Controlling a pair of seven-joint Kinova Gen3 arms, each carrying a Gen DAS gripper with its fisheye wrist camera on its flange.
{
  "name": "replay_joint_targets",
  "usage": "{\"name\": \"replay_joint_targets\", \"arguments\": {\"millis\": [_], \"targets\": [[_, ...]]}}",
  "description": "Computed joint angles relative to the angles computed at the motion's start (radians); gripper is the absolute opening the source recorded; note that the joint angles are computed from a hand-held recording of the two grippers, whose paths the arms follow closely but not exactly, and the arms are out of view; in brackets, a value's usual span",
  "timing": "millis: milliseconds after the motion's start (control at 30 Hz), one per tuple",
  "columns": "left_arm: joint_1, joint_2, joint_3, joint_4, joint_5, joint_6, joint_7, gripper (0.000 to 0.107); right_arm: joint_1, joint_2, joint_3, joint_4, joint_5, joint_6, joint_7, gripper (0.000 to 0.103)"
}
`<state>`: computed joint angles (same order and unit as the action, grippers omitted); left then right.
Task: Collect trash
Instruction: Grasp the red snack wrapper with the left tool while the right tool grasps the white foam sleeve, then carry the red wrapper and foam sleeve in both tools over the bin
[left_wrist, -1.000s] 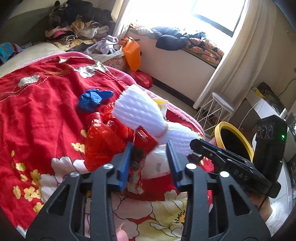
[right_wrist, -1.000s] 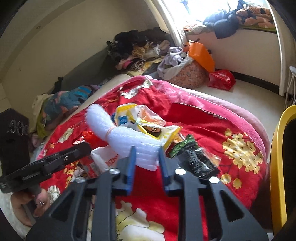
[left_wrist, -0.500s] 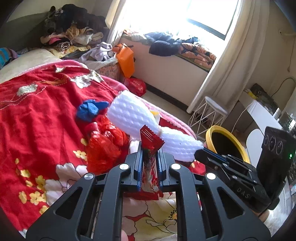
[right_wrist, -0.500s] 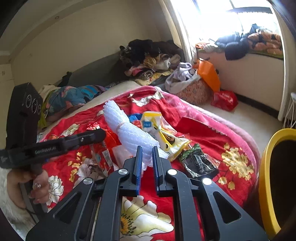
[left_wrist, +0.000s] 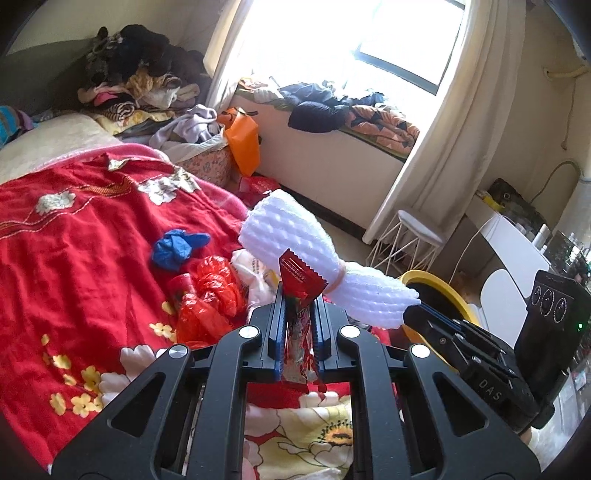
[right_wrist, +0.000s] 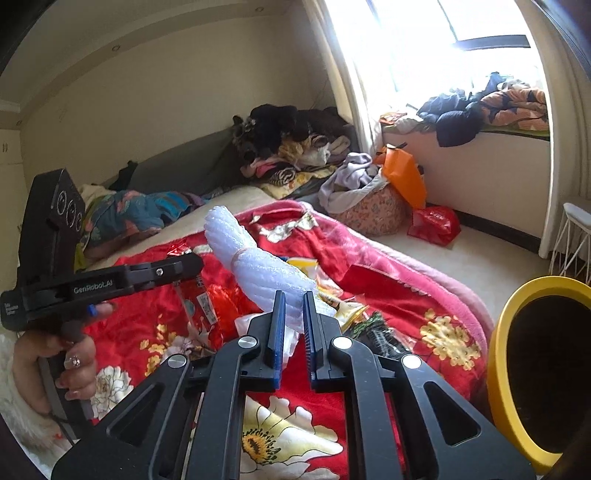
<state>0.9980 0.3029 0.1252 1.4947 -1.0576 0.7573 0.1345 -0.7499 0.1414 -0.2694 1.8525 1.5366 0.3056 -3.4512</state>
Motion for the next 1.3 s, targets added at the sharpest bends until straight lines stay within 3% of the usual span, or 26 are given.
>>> {"name": "replay_joint_targets", "arguments": {"millis": [700,1300], "targets": [[0.041,0.017,0.005,-0.061,-0.018,0.002,-0.053,0.008,0.004,-0.064,-0.049,0.065,0.134,0.14,-0.178,0.009],[0.086,0.071,-0.028,-0.154,0.043,-0.02,-0.152,0.008,0.011,-0.136,-0.065,0.141,0.1,0.253,-0.26,0.009]]}}
